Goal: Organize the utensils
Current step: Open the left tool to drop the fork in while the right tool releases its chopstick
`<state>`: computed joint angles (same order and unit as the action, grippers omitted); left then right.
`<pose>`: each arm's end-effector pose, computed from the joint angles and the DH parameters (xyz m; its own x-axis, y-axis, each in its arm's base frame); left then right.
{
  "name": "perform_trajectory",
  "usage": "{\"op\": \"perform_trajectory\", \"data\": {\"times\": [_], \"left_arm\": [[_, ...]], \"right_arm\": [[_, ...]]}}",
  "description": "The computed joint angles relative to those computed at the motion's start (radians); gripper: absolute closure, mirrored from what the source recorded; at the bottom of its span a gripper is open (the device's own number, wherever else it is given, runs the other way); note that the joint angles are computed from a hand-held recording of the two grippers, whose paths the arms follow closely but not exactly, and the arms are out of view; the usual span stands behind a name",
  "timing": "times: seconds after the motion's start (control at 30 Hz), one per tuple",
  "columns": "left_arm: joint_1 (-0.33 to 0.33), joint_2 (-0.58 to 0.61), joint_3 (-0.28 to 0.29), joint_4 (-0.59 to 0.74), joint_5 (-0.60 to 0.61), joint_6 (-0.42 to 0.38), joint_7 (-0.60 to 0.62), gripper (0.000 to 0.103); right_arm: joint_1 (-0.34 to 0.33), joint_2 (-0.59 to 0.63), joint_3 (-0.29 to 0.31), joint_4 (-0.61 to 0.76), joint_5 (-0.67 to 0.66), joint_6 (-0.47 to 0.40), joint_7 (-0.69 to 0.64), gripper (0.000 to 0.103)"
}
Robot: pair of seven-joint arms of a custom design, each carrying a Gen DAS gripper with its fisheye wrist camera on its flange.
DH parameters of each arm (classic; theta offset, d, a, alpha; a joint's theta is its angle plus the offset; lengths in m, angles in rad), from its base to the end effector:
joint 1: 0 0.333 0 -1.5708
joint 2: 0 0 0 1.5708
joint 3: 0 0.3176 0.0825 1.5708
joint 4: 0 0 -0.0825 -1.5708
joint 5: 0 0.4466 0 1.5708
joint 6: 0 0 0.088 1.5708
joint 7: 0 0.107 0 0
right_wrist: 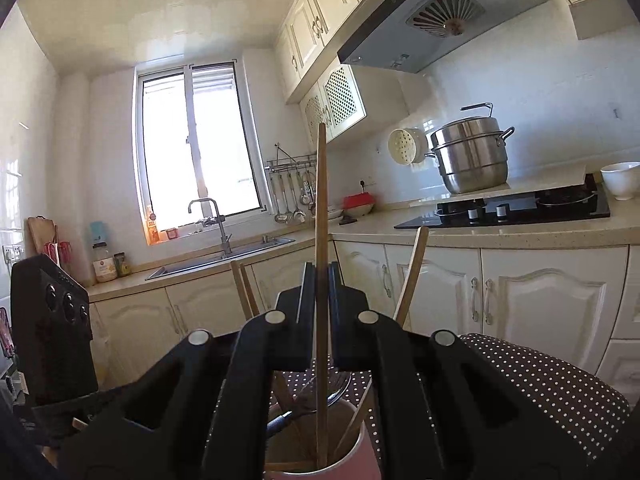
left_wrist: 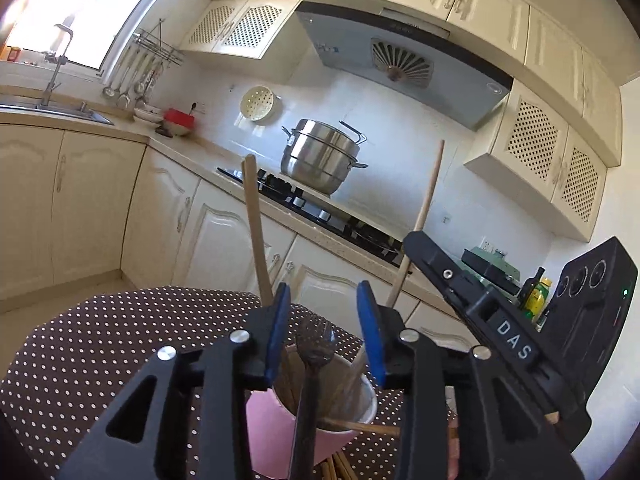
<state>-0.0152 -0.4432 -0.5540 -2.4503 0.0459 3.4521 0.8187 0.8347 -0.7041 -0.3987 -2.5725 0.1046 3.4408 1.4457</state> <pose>0.4111 -0.3098 0.5775 -0.3483 -0.8204 0.4535 -0.3624 -0.3284 -0.8723 0.4159 0.1357 0.6340 0.4615 -0.8580 -0.2256 -0.1487 0.1760 -0.9731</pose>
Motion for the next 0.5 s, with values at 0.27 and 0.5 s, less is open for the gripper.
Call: {"op": "perform_trajectory", "data": {"times": [0.27,0.5], "left_arm": [[-0.021,-0.022,0.026,-0.025,0.009,-0.004,-0.03,0.066],[-0.047,-0.048,0.065,-0.047,0.028,0.003,-0.048,0.06]], "right_arm": [[-0.043,-0.015,0.05,-0.02,0.039,-0.021,0.008,0.096],[-0.06,-0.027,0.069,-0.037,0.058,-0.021,0.007,0.096]]}}
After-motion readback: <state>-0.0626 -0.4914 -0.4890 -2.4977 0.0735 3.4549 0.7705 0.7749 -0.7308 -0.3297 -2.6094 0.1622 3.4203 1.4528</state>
